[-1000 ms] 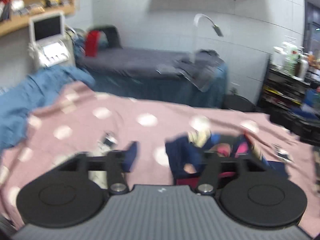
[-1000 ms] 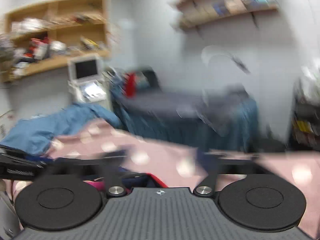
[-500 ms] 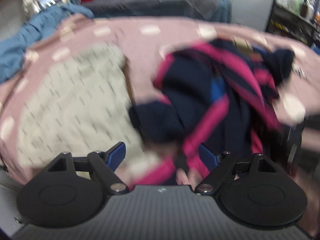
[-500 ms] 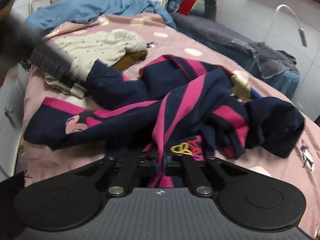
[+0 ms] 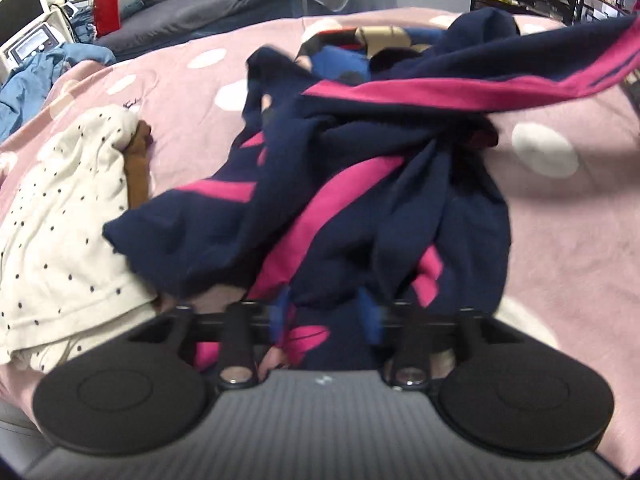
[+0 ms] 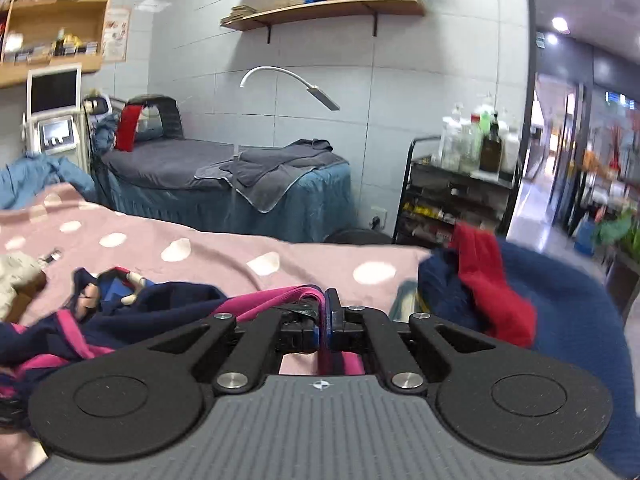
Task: Fold small clothes
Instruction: 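Lift the navy sweatshirt up with both grippers and shake it out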
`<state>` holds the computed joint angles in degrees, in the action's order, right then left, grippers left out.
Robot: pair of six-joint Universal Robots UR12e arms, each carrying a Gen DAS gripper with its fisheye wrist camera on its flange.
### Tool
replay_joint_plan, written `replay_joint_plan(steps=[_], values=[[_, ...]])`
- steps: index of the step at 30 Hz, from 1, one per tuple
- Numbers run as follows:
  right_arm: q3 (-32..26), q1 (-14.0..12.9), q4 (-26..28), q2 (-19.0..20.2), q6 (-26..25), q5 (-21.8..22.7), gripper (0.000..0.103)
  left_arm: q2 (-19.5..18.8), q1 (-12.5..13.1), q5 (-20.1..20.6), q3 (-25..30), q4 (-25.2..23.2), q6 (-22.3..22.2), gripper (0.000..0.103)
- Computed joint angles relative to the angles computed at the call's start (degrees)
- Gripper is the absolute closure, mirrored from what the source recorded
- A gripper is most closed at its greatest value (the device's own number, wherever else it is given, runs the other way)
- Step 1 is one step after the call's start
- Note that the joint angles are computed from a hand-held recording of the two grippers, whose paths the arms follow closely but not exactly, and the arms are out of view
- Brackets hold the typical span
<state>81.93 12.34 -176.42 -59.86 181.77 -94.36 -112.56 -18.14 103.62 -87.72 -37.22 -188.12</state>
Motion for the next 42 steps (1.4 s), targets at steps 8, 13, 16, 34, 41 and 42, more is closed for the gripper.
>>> replay_joint_plan(steps=[8, 13, 16, 34, 41, 42], values=[[1.0, 0.7, 5.3, -0.1, 1.0, 4.1, 0.084, 5.5, 3.4, -18.6, -4.1, -1.7, -3.4, 0.103], [1.4, 2.8, 1.6, 1.1, -2.5, 6.8, 0.0, 8.2, 2.5, -16.8, -7.5, -5.7, -4.0, 0.081], [-0.8, 4.4, 2.0, 2.6, -10.8, 15.8, 0.0, 9.1, 2.5, -14.8, -9.2, -4.0, -7.6, 0.059], [-21.2, 11.7, 27.1, 13.7, -42.3, 25.7, 0.094, 12.8, 3.4, -6.4, -12.7, -1.7, -9.4, 0.015], [-10.1, 5.3, 5.9, 4.9, -17.5, 19.3, 0.094, 10.2, 2.9, -5.2, -10.7, 3.3, -6.3, 0.015], [-8.3, 4.4, 4.0, 3.4, -15.6, 18.8, 0.094, 9.9, 2.8, -5.4, -10.5, 5.9, -5.7, 0.015]])
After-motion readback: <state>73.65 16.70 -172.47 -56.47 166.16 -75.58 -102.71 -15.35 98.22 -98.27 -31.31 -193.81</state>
